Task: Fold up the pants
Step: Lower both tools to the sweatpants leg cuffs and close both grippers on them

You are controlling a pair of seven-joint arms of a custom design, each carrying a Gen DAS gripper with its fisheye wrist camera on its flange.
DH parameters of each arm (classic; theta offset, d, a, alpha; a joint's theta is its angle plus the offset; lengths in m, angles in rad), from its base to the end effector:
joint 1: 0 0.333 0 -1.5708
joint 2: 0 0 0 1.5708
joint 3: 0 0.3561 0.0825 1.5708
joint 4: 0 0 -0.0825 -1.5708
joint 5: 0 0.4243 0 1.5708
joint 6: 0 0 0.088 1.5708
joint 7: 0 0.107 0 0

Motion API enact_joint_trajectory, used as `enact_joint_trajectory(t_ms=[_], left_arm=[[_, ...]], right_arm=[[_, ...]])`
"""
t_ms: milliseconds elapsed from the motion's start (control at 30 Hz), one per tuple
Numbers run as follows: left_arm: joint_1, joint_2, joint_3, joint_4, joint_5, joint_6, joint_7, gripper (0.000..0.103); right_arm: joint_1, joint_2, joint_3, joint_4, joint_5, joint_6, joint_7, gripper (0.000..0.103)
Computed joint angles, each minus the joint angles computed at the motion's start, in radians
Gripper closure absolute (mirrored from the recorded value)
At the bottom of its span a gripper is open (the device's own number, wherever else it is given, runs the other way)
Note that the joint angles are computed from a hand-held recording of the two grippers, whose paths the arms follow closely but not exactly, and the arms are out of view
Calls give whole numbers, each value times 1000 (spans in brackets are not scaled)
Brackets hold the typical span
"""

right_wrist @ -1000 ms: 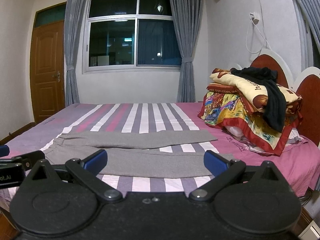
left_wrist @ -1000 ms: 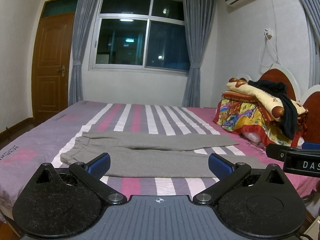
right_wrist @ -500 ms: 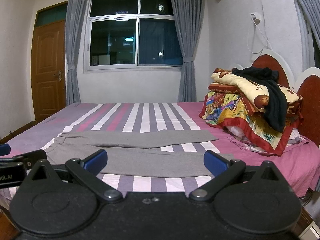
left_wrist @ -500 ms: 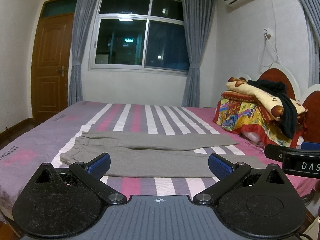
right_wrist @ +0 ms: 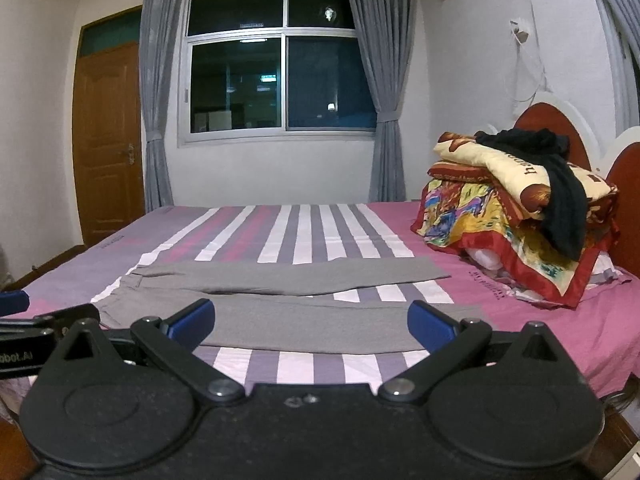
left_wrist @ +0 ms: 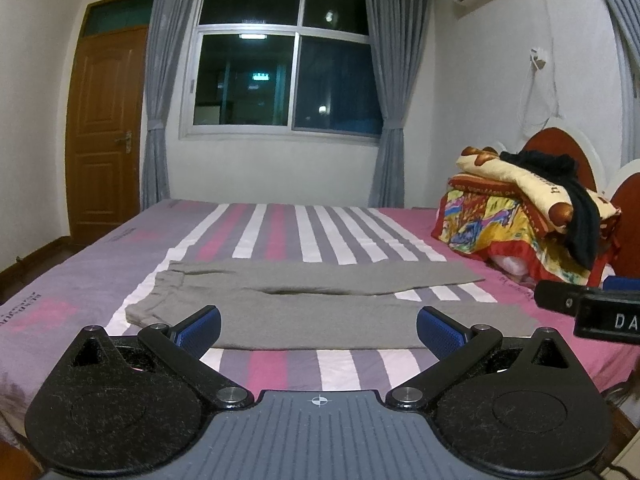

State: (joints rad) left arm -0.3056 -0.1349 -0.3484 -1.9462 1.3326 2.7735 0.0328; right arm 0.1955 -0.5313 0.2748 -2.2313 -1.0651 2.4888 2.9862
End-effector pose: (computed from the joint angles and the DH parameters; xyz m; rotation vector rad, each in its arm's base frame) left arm 0.4415 -0.4079 0.6476 -1.3153 1.6191 -1.2450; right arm 0.4003 0.2436 0.6819 -1.2556 1.6716 -1.1393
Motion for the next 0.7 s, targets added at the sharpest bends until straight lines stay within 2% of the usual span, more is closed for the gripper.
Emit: enact_joint_trajectory(t_ms=[133, 200, 333, 400, 500, 567, 633, 667, 700], left_arm=[[-8, 29, 5, 24, -11, -22, 27, 0], [-11, 51, 14, 45, -43, -17, 76, 0], [-14, 115, 43, 106, -126, 7, 190, 0], [-2, 157, 72, 138, -229, 90, 295, 0], [11, 226, 102, 209, -334, 125, 410, 0], [8, 275, 125, 271, -346, 105, 448, 0], [17, 341, 130, 352, -431, 63, 584, 0], [28, 374, 130, 387, -485, 66, 650, 0], [42, 414, 127, 430, -543, 62, 720, 0]], right_arm=[[-10, 3, -11, 0, -20, 30, -7, 0], [-20, 9, -24, 1, -44, 73, -13, 0], [-54, 49, -86, 29, -97, 271, -36, 0], [-41, 97, -140, 68, -34, 346, -153, 0], [-43, 175, -183, 141, 41, 415, -301, 0], [-58, 233, -197, 197, 76, 460, -364, 0], [-110, 296, -180, 258, 35, 513, -346, 0], [-121, 334, -184, 287, 55, 542, -377, 0], [-96, 367, -213, 298, 145, 567, -474, 0]])
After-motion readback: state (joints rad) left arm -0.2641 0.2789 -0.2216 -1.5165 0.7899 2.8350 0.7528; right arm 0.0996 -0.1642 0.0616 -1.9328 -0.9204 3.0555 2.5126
